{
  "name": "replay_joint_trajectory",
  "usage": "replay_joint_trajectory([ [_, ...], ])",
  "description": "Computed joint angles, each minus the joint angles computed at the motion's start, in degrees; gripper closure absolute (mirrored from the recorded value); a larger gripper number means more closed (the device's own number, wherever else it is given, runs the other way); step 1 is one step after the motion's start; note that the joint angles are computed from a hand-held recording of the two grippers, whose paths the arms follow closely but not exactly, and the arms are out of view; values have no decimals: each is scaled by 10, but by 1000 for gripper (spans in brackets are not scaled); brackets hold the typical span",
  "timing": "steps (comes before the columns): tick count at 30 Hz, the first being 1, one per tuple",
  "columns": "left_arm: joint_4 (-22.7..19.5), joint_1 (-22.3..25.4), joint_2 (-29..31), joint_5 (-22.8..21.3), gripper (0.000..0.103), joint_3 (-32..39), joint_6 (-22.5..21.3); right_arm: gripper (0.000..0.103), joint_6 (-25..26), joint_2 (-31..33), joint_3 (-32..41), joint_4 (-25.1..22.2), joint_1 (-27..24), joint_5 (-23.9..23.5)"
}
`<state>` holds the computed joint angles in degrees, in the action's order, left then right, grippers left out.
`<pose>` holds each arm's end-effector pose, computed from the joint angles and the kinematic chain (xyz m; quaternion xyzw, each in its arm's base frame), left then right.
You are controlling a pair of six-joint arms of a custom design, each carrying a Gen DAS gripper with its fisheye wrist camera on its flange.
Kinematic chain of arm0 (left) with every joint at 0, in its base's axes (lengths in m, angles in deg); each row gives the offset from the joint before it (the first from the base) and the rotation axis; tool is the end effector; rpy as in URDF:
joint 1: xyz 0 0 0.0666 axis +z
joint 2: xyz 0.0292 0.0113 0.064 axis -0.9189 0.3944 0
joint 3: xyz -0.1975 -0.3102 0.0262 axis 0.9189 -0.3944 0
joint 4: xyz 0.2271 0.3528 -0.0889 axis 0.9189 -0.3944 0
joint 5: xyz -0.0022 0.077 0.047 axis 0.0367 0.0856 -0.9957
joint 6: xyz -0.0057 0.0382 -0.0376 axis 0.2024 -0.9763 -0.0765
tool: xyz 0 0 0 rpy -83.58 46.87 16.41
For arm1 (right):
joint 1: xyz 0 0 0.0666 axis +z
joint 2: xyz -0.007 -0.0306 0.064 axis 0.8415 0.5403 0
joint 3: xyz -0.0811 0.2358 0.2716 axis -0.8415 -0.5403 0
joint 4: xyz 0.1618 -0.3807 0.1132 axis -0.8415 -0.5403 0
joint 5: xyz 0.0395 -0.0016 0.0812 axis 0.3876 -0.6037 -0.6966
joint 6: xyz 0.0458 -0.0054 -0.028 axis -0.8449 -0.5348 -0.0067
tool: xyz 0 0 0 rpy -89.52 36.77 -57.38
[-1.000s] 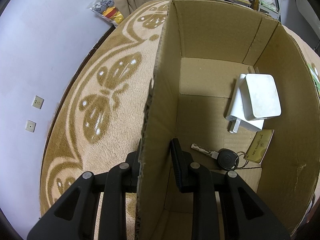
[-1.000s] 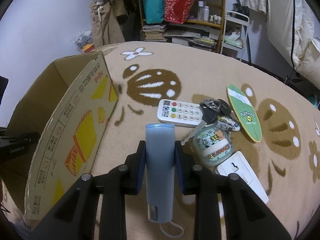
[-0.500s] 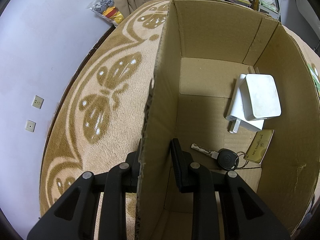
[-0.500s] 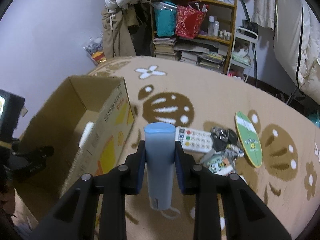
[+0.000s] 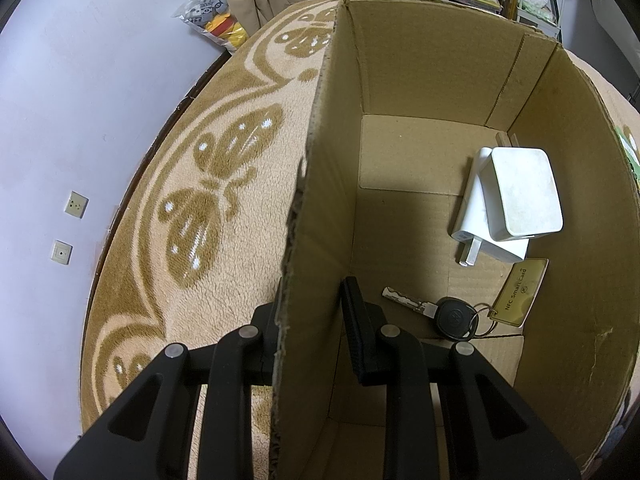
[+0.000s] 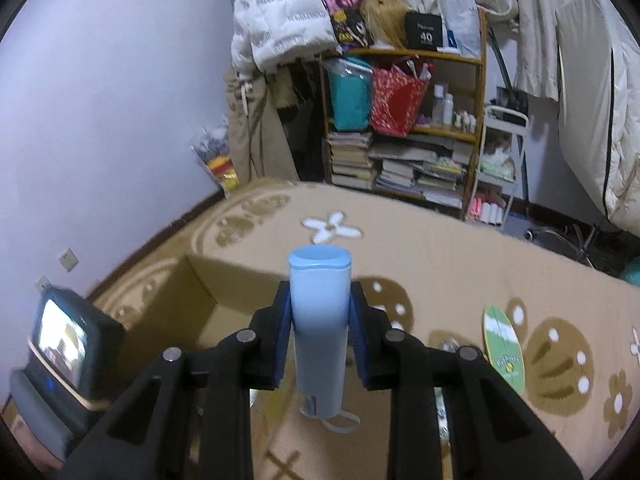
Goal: Organize rigid objects
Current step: 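Carry the power bank into the box and release it beside the adapter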
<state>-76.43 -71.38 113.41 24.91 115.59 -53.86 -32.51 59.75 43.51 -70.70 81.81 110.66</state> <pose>0.6444 -0.0462 0.2784 0.1425 0.9691 0.0996 0.1748 0.5864 0.2528 0.4006 0.0809 0.8944 0.0188 0.4396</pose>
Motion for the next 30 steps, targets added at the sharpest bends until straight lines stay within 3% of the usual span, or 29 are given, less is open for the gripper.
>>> replay_joint_trajectory([
  [11, -1, 0, 0, 1, 79, 0, 2, 74, 14, 35, 60, 24, 21, -25],
  [27, -2, 0, 1, 2, 79, 1, 3, 74, -76, 51, 60, 29, 13, -128],
  [30, -2, 0, 1, 2, 79, 1, 3, 74, -75, 67, 77, 9, 17, -125],
])
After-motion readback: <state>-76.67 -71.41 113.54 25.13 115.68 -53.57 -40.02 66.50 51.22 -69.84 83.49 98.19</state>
